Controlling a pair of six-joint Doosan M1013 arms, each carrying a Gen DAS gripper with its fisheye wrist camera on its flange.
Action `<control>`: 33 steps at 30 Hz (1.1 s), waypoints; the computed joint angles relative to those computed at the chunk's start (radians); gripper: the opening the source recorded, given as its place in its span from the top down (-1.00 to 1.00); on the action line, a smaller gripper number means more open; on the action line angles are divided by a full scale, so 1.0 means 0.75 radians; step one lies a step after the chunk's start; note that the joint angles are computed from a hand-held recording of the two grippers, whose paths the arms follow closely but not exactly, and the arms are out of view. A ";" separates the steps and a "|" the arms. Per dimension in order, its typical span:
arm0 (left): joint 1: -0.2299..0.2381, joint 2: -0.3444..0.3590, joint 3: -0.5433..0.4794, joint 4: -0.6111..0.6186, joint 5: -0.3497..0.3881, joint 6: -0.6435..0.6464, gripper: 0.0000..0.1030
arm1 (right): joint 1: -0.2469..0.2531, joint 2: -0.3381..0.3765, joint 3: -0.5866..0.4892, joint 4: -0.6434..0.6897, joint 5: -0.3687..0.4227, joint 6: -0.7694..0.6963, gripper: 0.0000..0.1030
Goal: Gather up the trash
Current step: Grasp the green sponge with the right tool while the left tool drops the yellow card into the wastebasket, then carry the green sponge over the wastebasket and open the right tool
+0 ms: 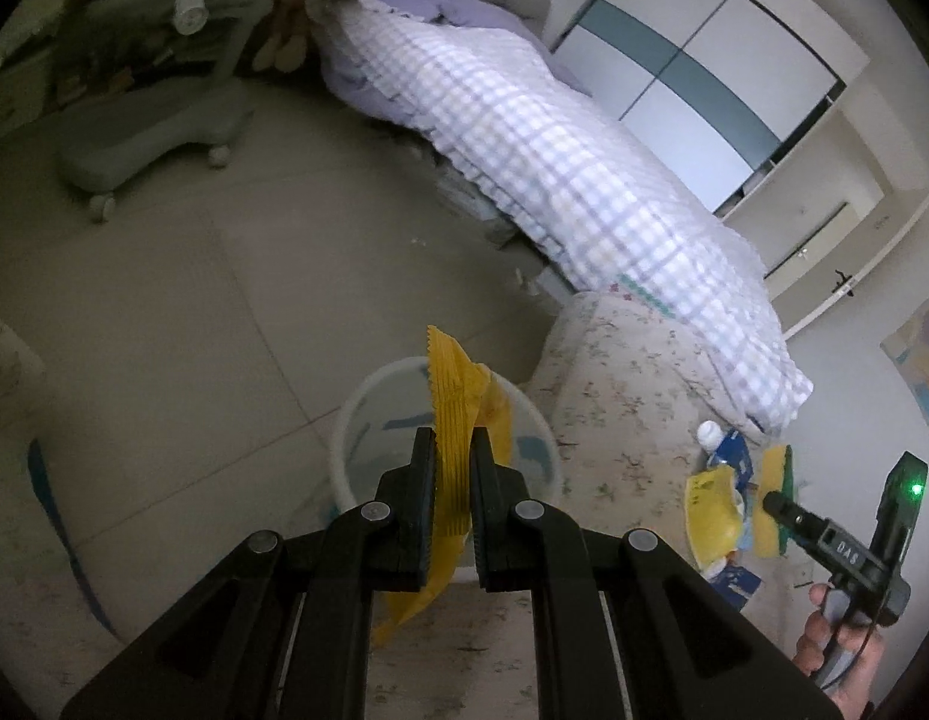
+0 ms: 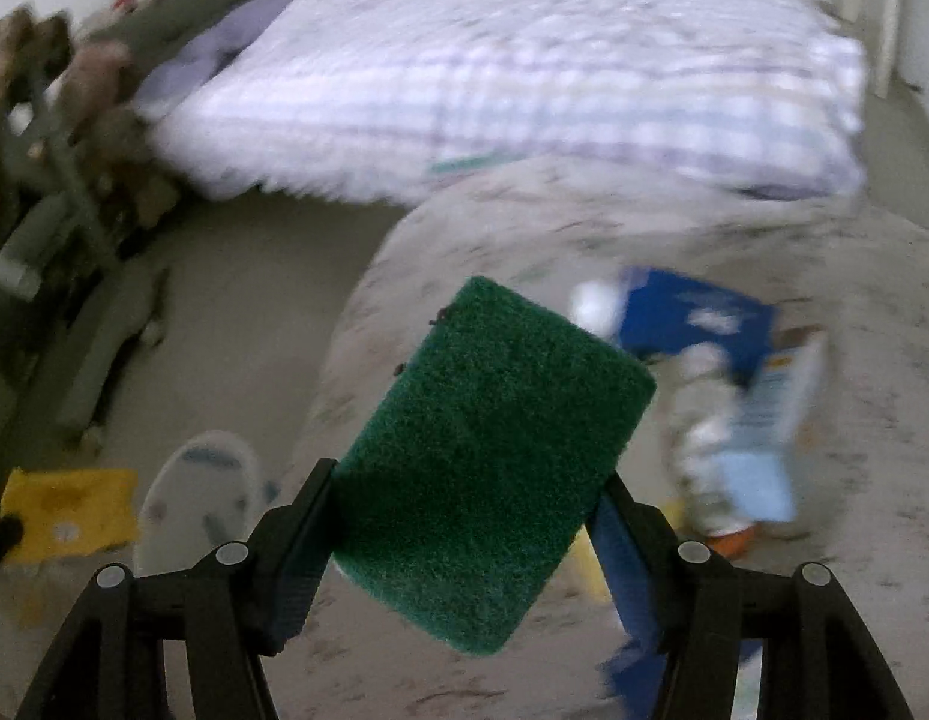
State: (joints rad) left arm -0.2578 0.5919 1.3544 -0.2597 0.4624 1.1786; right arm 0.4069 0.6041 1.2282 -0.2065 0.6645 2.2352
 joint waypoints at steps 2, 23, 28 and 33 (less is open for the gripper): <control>0.004 0.006 -0.002 -0.007 0.007 0.000 0.79 | 0.016 0.031 -0.036 0.054 0.022 -0.069 -0.32; -0.031 0.056 -0.082 0.629 0.297 -0.462 -0.75 | 0.079 0.158 -0.200 0.160 0.144 -0.215 -0.34; -0.025 0.033 -0.037 0.712 0.324 -0.496 -0.80 | 0.093 0.183 -0.238 0.177 0.157 -0.242 -0.34; -0.023 0.021 -0.010 0.727 0.345 -0.491 -0.85 | 0.113 0.231 -0.307 0.227 0.206 -0.296 -0.35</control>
